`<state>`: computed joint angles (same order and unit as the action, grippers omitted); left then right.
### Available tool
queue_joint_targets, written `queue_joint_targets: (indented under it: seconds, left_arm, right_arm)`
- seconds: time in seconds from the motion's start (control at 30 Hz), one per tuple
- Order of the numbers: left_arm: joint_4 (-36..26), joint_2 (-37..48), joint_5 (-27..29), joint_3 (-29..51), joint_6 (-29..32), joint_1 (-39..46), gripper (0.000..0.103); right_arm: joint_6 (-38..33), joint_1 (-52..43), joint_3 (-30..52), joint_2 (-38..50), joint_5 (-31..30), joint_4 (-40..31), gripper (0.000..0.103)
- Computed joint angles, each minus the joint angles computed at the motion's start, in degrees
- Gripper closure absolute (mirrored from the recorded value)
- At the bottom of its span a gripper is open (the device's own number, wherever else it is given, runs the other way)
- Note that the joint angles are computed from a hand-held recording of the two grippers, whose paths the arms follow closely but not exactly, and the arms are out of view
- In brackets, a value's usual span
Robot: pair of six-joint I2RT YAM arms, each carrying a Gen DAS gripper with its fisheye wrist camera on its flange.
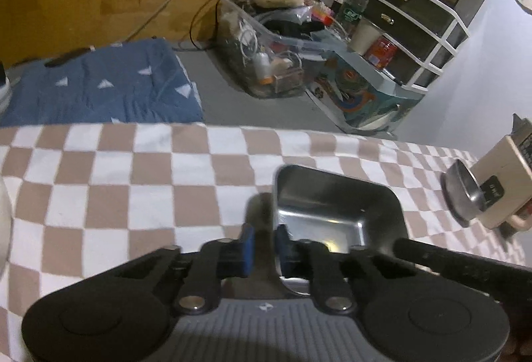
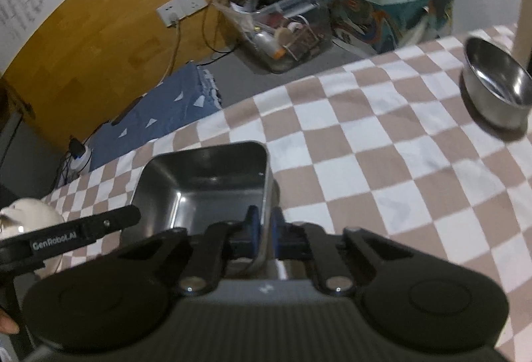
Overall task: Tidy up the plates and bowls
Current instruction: 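Close the left tool on the tray rim while the right tool grips the rim, then lift the second tray with both tools and carry it to the first tray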
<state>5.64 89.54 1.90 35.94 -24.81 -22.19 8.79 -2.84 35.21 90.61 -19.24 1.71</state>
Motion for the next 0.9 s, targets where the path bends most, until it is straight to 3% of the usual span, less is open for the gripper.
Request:
queue_joint_targets:
  seconds: [0.17, 0.43, 0.9]
  left_arm:
    - [0.82, 0.93, -0.36, -0.93, -1.63, -1.12, 0.100]
    - [-2.24, -5.44, -4.76, -3.24, -2.11, -5.18, 0.100]
    - [-14.09, -22.84, -14.53, -6.10, -10.07, -17.26, 0.097]
  right_arm:
    - [-3.34, -0.36, -0.90, -2.31, -0.45, -1.65, 0.097]
    - [-9.05, -2.53, -1.45, -5.19, -2.51, -4.79, 0.097]
    - [-13.50, -8.79, -3.64, -17.17, -8.78, -15.50, 0.098]
